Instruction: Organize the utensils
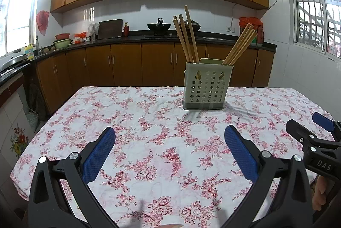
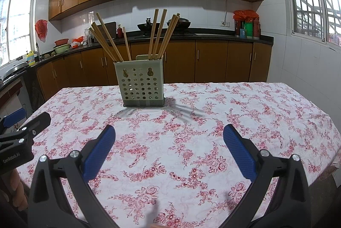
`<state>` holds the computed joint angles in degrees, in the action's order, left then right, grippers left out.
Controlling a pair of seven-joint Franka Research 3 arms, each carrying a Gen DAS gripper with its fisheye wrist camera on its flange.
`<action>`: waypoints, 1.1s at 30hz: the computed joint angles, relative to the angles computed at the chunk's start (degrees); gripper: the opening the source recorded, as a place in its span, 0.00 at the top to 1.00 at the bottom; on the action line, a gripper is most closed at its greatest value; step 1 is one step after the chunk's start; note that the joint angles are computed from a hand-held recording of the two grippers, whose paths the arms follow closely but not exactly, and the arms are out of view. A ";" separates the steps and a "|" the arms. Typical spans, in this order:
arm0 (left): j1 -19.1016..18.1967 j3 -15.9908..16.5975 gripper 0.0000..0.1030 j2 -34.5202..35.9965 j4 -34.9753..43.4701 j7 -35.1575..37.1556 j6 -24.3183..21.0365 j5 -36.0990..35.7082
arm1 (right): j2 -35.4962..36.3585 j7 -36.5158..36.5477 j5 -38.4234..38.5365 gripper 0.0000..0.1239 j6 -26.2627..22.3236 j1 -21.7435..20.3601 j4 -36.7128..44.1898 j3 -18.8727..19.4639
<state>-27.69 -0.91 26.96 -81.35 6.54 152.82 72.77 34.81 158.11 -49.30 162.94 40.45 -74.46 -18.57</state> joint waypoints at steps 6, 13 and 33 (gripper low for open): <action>-0.03 -0.02 0.02 -0.02 0.00 0.13 -0.11 -0.15 | -0.19 0.34 -0.15 0.20 0.03 0.27 -0.46 -0.23; -0.07 0.00 0.02 0.03 -0.02 0.00 -0.13 -0.10 | -0.35 1.14 -0.81 0.20 0.04 0.41 -0.85 -0.28; -0.39 0.10 0.02 0.28 0.26 -0.79 -0.76 0.49 | -0.52 1.97 -1.30 0.20 -0.21 0.32 -1.29 0.10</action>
<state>-28.08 -0.81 27.25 -81.09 5.75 152.07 73.26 34.29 160.08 -50.60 162.73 40.77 -75.75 -18.48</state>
